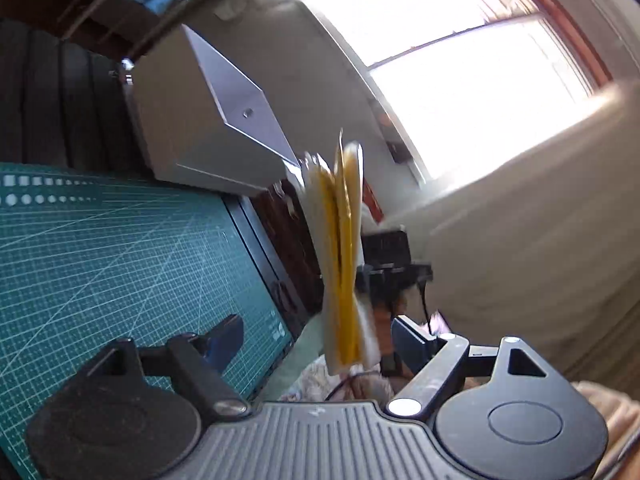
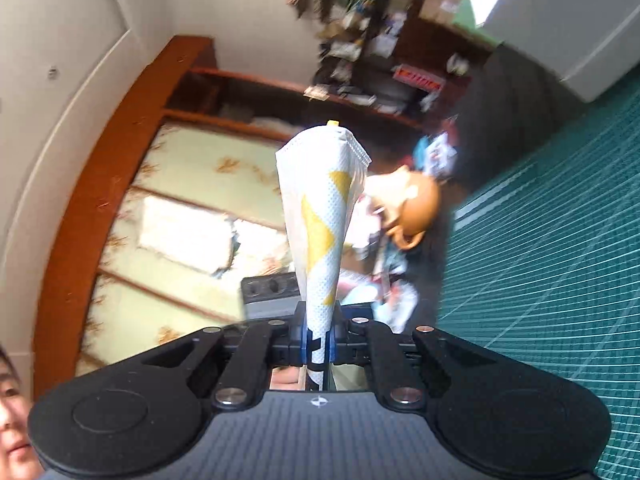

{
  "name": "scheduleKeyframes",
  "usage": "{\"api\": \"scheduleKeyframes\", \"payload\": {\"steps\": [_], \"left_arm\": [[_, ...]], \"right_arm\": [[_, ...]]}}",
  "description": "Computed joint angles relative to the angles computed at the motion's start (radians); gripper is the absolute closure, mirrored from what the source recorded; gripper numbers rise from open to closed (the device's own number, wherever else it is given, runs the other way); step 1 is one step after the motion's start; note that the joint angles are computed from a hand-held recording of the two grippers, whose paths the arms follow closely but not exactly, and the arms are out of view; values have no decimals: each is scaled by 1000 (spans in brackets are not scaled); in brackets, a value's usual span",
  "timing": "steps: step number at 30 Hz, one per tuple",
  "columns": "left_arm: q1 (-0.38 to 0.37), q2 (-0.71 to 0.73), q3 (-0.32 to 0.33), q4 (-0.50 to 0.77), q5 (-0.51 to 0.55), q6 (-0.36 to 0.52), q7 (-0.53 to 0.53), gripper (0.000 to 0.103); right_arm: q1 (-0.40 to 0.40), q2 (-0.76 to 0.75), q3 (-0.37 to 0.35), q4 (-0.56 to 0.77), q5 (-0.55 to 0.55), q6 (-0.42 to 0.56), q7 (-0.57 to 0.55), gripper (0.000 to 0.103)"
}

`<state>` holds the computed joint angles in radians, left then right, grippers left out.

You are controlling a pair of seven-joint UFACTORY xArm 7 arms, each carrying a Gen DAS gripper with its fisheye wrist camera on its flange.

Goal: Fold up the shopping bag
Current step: 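Hand the folded bag from the right gripper into the left gripper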

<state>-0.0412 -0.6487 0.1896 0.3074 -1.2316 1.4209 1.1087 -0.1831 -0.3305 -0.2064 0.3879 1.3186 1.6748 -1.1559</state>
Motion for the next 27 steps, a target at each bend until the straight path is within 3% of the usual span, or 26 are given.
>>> {"api": "scheduleKeyframes", "payload": {"steps": [2, 4, 6, 23, 27], "left_arm": [[-12, 11, 1, 1, -11, 14, 19, 24], [-18, 10, -7, 3, -12, 21, 34, 33], [-20, 22, -27, 17, 14, 10, 26, 75], [-23, 25, -29, -4, -31, 16, 4, 76], [0, 36, 19, 0, -21, 70, -13, 77]], "right_arm": [[21, 16, 18, 23, -13, 13, -8, 94], [42, 22, 42, 30, -17, 2, -7, 94], [65, 32, 61, 38, -26, -9, -5, 93], [63, -10, 41, 31, -74, -17, -54, 92], [64, -88, 35, -16, -23, -59, -82, 91]]}}
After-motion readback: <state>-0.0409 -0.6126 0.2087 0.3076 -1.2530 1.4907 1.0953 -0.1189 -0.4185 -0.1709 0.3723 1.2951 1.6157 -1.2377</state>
